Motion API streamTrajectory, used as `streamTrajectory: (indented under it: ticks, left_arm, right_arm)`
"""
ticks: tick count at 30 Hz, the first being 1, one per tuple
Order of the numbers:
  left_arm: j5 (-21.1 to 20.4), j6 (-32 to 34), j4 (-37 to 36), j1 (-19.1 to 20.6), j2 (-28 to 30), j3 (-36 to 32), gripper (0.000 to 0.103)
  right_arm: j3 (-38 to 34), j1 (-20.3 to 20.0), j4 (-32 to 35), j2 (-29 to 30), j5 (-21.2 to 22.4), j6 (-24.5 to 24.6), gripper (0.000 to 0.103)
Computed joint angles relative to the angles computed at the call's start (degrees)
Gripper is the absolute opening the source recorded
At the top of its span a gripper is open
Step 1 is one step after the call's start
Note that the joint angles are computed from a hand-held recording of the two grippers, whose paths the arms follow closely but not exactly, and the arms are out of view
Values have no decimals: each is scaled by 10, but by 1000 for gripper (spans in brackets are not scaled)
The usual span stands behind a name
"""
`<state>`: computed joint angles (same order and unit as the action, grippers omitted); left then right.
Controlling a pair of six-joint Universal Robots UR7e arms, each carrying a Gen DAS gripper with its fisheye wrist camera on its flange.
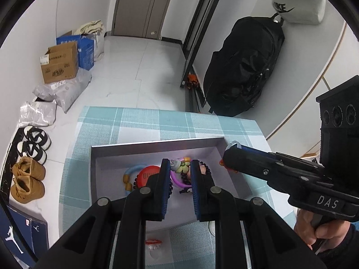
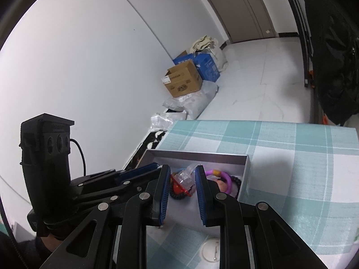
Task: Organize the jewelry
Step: 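Open the right gripper to drop the clear pacifier into the box, then move both grippers back from the box toward the red-topped pacifier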
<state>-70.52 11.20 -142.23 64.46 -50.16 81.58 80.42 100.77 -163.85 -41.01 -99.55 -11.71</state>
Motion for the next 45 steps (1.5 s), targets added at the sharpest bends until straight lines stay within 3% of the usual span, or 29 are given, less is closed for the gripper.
streamTrajectory:
  ticks: [5, 7, 9, 12, 24, 28, 38, 42, 45]
  left_arm:
    - [-8, -20, 29, 5, 11, -22, 14]
    - [-3, -26, 41, 4, 13, -28, 27]
    - [-11, -31, 32, 5, 11, -24, 48]
    - [-27, -33, 16, 7, 4, -16, 49]
    - [3, -38, -50, 2, -22, 30, 50]
    - [-7, -58, -51, 8, -34, 42, 50]
    - [34, -78, -90, 3, -72, 95, 51]
    - [41, -90, -90, 5, -80, 108, 64]
    - [46, -96, -84, 5, -84, 116, 64]
  right_arm:
    - [-9, -7, 15, 3, 5, 11, 26]
    - [-9, -8, 8, 4, -2, 14, 42]
    - [-1, -12, -4, -2, 6, 18, 42]
    - [10, -13, -24, -10, 9, 19, 47]
    - [56, -5, -96, -31, -15, 7, 68]
    - [78, 1, -124, -37, -30, -8, 73]
    - [123, 15, -174, -49, -61, -31, 84]
    - [134, 18, -181, -52, -66, -36, 85]
    - [145, 21, -195, -52, -75, -39, 88]
